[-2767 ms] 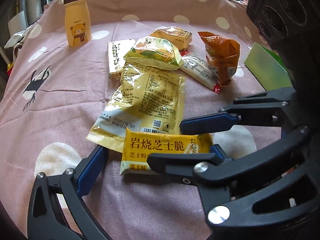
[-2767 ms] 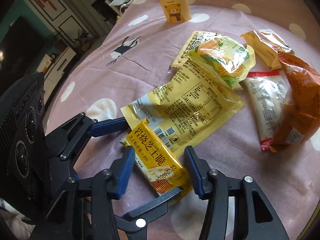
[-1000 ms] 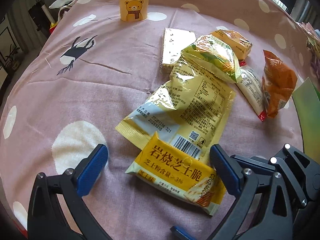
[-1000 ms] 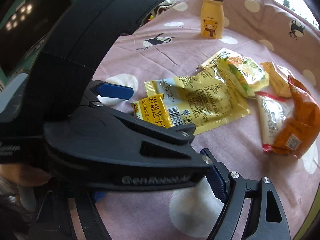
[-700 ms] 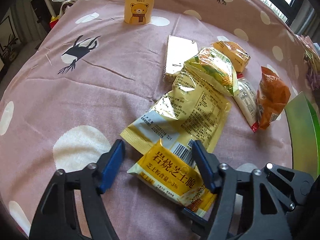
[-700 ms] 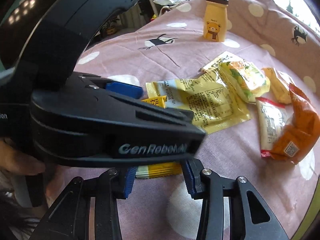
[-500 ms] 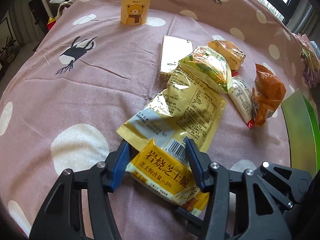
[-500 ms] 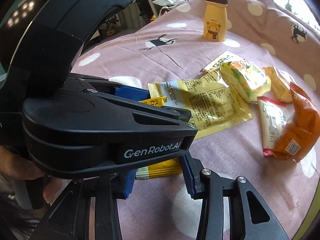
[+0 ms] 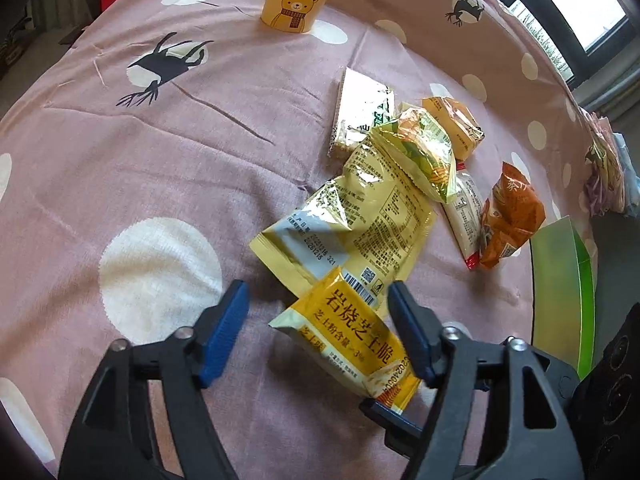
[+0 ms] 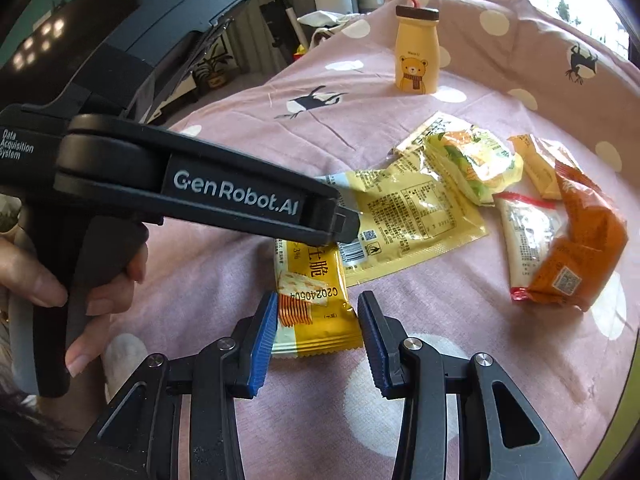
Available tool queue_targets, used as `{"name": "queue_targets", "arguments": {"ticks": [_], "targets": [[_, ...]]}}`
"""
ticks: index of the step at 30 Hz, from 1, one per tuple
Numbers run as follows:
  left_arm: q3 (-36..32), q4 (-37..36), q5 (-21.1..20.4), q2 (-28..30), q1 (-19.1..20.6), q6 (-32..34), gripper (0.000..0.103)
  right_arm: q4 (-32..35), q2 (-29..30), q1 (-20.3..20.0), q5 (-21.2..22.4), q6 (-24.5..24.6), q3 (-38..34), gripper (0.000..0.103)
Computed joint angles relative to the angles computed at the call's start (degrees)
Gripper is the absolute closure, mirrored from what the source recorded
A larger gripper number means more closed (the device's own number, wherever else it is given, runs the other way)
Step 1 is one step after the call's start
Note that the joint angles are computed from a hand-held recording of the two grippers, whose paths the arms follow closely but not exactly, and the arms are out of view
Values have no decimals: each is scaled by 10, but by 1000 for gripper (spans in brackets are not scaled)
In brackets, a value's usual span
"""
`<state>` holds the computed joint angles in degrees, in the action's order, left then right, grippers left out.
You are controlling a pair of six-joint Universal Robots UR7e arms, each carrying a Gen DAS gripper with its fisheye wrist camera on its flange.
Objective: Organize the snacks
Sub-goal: 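Close the left gripper on the yellow cheese-cracker bar and lift, then carry the cheese-cracker bar with the left gripper over the green box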
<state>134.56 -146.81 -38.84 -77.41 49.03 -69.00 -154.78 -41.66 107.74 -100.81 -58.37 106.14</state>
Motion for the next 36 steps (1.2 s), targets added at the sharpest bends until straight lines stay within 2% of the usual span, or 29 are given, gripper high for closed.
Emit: {"name": "queue_targets", "arguments": {"ticks": [1,6,7,8,9,10,13,15,16,18,20,23,25,28,30,32,33,36], "targets": [[2,-11,3,3,-3,7,15,-7,-6,0,0,-1,8,60],[14,-70,12,9,-13,27,18,-22,-14,-2,1,3,16,60],[14,-78,9,9,-13,37,24,-20,-15,-3,3,6,15,60],[12,-76,5,9,-12,40,43,-24,-17,-3,6,5,17,60],[8,-69,0,8,-10,39,53,-29,-19,-3,8,6,19,60],[8,-72,-8,7,-8,38,59,-29,-22,-4,12,7,20,60],[7,-77,-16,9,-7,45,61,-22,-27,-6,21,14,18,61],[7,-78,-17,10,-6,45,81,-25,-26,-6,20,14,17,65],[6,-78,-22,10,-5,47,84,-27,-26,-6,21,13,17,74],[6,-78,-18,12,-8,48,82,-29,-28,-7,22,14,19,74],[6,-80,-14,17,-8,49,81,-3,-27,-6,21,18,9,74],[5,-82,-14,22,-6,52,81,-30,-13,-1,-7,13,11,74],[5,-84,-21,19,-3,49,81,-57,-10,-1,-7,15,17,74],[4,-80,-18,19,-3,45,81,-61,-5,1,-14,14,17,73],[3,-74,-16,19,-3,40,83,-74,2,4,-26,10,17,72],[8,-92,-23,19,-2,52,81,-94,12,8,-38,6,19,63],[9,-95,-26,18,0,53,81,-104,17,9,-45,6,19,63],[10,-99,-26,20,-1,58,81,-98,29,7,-54,28,6,57]]}}
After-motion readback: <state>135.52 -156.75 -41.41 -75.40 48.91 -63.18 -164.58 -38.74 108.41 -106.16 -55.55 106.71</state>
